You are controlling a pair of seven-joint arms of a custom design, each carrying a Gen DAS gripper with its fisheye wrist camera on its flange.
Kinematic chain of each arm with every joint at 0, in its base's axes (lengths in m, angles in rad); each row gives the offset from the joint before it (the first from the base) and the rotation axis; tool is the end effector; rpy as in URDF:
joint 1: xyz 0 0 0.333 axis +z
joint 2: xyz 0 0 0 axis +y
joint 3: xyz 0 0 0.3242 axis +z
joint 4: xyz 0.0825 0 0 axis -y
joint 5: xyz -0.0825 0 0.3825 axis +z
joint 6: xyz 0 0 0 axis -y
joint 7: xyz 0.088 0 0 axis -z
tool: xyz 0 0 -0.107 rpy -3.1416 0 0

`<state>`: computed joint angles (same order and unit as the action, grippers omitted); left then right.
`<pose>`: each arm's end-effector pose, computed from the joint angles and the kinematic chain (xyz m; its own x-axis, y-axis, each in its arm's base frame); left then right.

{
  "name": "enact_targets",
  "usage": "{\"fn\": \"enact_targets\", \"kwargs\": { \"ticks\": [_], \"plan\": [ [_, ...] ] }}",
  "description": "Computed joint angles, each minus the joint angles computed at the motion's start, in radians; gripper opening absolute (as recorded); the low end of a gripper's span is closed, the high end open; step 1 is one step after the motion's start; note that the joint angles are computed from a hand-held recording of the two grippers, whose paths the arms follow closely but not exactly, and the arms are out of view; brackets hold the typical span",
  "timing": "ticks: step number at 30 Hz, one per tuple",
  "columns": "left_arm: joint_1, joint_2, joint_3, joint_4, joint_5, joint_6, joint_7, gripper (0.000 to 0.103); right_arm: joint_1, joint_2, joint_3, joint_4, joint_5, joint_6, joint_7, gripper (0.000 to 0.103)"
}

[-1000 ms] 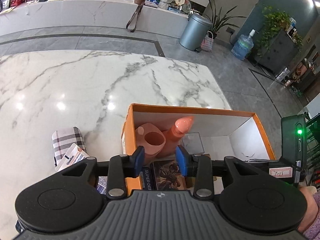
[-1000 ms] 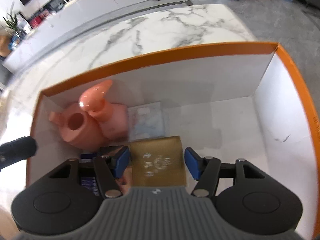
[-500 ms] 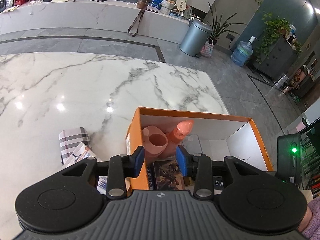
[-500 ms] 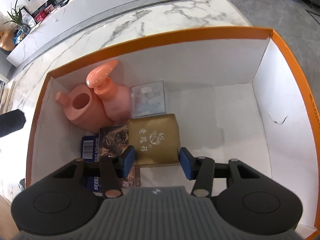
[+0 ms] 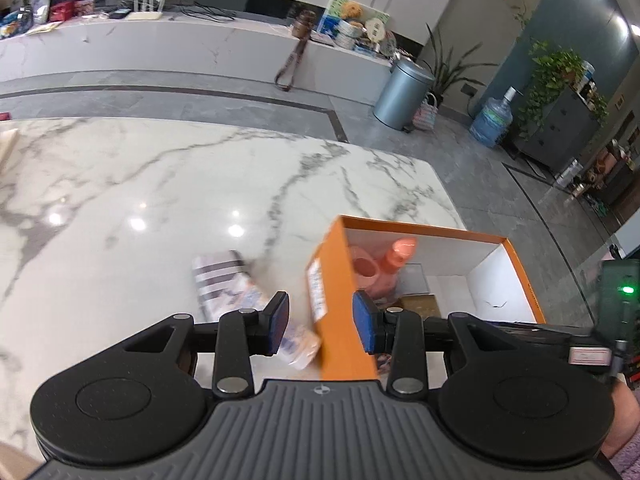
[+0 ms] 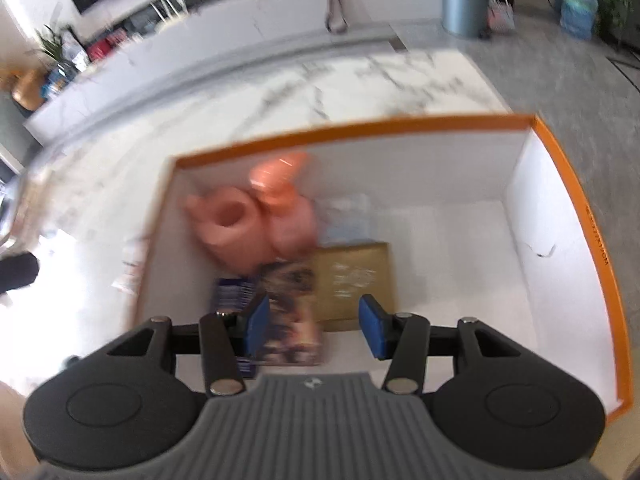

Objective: Organize rigid objects
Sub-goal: 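Grasp the yellow tape measure on the table with the left tool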

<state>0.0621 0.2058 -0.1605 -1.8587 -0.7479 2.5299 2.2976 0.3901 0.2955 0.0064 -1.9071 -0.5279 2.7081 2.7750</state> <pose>0.6461 -0.0499 0.4676 -0.3698 -0.8772 0.3063 -0.7946 0.1277 -0.5936 0.5991 0.2696 0.4050 -0.3083 -0.9268 -0.2147 -0.7698 0.3756 -0.5161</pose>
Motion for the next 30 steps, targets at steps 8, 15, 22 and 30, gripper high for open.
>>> {"fn": "enact_targets", "kwargs": {
  "ticks": [8, 15, 22, 30],
  "plan": [
    [0.036, -0.069, 0.072, -0.097, 0.136, -0.004, -0.072, 0.043, 0.108, 0.009, -0.024, 0.039, -0.246, 0.144, 0.185, 0.051],
    [0.088, -0.065, 0.101, -0.138, 0.231, -0.084, -0.013, 0.043, 0.126, 0.116, 0.057, 0.157, -0.091, 0.113, -0.065, 0.051],
    [0.107, -0.031, 0.099, -0.132, 0.307, -0.182, 0.156, 0.05, 0.13, 0.211, 0.116, 0.24, 0.089, 0.048, -0.309, 0.052],
    [0.069, 0.07, 0.093, -0.037, 0.504, -0.234, 0.232, 0.061, 0.153, 0.304, 0.12, 0.356, 0.217, -0.041, -0.485, 0.051]
  ]
}}
